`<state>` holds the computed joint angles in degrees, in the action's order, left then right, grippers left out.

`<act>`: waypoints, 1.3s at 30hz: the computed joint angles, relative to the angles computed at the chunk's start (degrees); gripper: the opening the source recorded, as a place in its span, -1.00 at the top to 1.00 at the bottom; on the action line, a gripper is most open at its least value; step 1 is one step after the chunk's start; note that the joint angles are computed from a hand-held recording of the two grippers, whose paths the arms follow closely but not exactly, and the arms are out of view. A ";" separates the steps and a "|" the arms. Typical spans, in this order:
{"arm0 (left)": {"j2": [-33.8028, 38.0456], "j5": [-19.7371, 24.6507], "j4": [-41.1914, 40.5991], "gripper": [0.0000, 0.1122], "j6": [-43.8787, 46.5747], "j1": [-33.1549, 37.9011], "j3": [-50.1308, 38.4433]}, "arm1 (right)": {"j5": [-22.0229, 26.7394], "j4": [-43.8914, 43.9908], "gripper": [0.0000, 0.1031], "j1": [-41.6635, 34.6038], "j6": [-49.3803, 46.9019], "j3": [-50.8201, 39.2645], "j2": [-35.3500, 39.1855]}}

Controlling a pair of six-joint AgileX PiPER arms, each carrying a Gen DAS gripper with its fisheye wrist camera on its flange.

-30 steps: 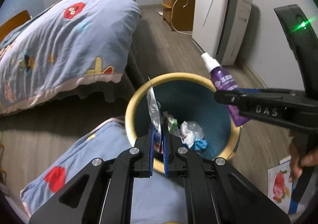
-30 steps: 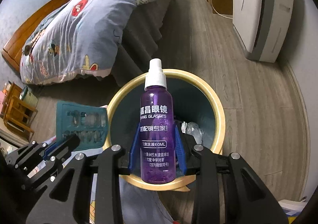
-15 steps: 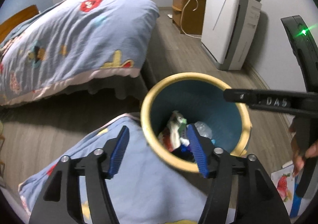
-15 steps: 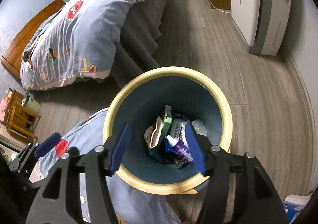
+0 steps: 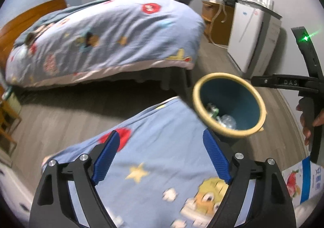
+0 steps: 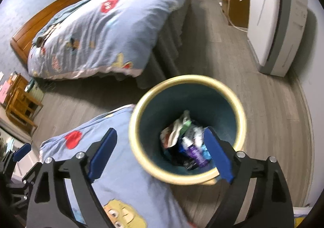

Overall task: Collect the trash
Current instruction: 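Move both open tools back to the blanket, then grasp a blue face mask with the left tool while the right tool grasps another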

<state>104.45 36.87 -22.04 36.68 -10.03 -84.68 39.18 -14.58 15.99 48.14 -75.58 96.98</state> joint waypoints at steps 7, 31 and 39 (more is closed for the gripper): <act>-9.66 0.47 -7.94 -0.51 11.65 12.50 12.74 | 2.21 -3.19 -0.72 11.19 7.16 -1.84 0.32; -7.20 2.53 -7.63 -0.51 18.40 30.37 17.64 | 5.77 4.09 -0.40 35.83 15.34 -14.76 21.93; -7.33 4.58 -8.58 -0.51 21.31 30.00 18.51 | 5.82 12.62 0.56 35.08 7.49 -17.55 27.48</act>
